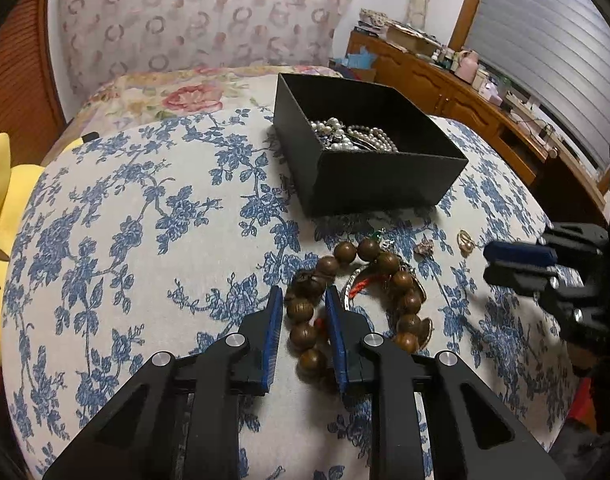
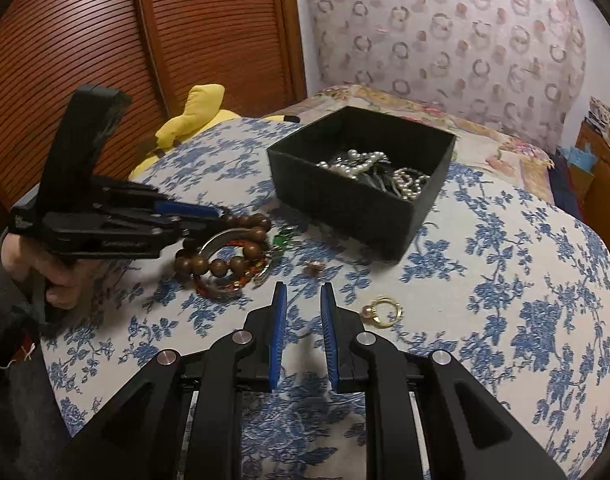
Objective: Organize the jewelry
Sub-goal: 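Grasp the wooden bead bracelet with the left gripper and lift it, then lower the bead bracelet into the black box and open the left gripper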
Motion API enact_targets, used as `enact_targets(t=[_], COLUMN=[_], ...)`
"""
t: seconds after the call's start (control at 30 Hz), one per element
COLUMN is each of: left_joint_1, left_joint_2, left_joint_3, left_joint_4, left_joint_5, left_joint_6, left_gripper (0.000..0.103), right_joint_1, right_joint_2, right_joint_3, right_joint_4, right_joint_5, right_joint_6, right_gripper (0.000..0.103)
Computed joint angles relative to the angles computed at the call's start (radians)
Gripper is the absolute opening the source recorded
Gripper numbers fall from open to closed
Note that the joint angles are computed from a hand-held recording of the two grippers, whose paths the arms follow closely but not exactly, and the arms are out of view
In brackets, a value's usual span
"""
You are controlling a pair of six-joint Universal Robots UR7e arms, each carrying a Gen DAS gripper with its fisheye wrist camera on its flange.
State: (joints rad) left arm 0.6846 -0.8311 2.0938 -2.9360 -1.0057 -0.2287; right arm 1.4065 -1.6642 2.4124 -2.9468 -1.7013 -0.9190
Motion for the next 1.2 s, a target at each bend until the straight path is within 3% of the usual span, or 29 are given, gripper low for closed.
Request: enact_targets(t=[0.4,0.73,1.2], left_joint_1=[0.024,-0.043,-0.104], left_joint_2=[0.013,-0.074,-0.176], left_joint_3=[-0.042,0.047,0.126], left_joint_4=[0.017,-0.139,-0.202], left_joint_5=[-0.038,-0.047,0.051], left_joint_6=[0.030,0.025,0.011], left_gripper=[0.018,0.018,0.018], right_joint_1=[-0.023,0.005,0.094], right_joint_2=[-0.014,-0.003,0.088], right_joint_3=[0.009,0.019,-0.012], right_joint_4=[0.016,0.027,0.055], right_joint_5=[0.008,0.017,0.012], right_joint_6=[0.003,0.004,0.022], right_gripper=[0.019,0.019,0.019])
